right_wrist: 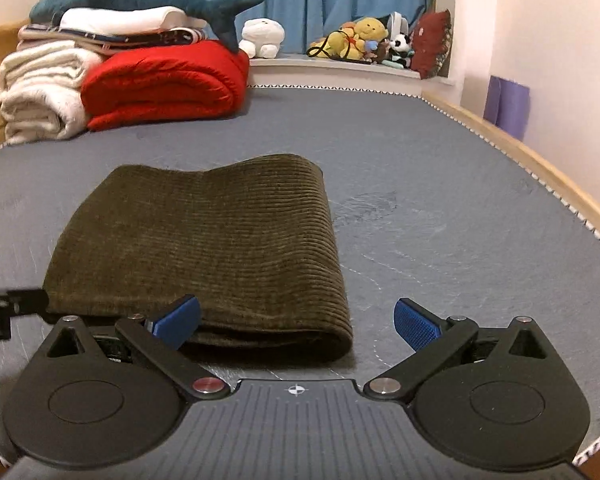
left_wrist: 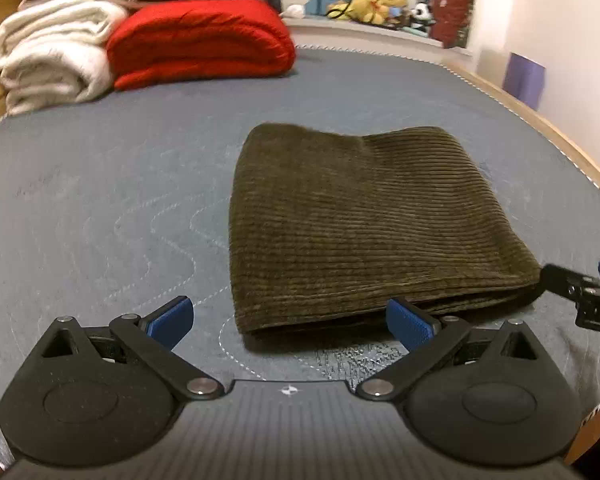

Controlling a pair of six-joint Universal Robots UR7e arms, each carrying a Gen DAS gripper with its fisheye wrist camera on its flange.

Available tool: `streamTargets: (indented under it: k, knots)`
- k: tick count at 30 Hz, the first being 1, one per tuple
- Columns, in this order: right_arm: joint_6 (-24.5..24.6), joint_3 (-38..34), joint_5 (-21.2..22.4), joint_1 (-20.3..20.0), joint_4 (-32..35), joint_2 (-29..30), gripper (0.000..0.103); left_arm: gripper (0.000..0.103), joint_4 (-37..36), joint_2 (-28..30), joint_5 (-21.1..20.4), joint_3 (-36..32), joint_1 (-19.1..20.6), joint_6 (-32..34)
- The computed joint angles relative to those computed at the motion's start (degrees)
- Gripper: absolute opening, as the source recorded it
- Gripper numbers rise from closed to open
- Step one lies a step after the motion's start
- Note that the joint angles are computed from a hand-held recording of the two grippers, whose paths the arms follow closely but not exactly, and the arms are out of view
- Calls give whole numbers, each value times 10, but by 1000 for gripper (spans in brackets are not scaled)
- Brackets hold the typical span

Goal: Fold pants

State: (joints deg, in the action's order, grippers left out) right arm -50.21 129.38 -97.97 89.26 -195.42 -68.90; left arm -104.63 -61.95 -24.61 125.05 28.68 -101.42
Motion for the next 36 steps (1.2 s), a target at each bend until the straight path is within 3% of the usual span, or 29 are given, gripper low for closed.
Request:
streamTargets:
  k: [5, 36]
  knots:
    - [39, -15, -16, 4, 49, 2, 102, 103, -42, 5, -2, 5, 9, 23]
    - [23, -7, 0, 1, 54, -7, 102, 103, -65, 13, -5, 7, 11, 35]
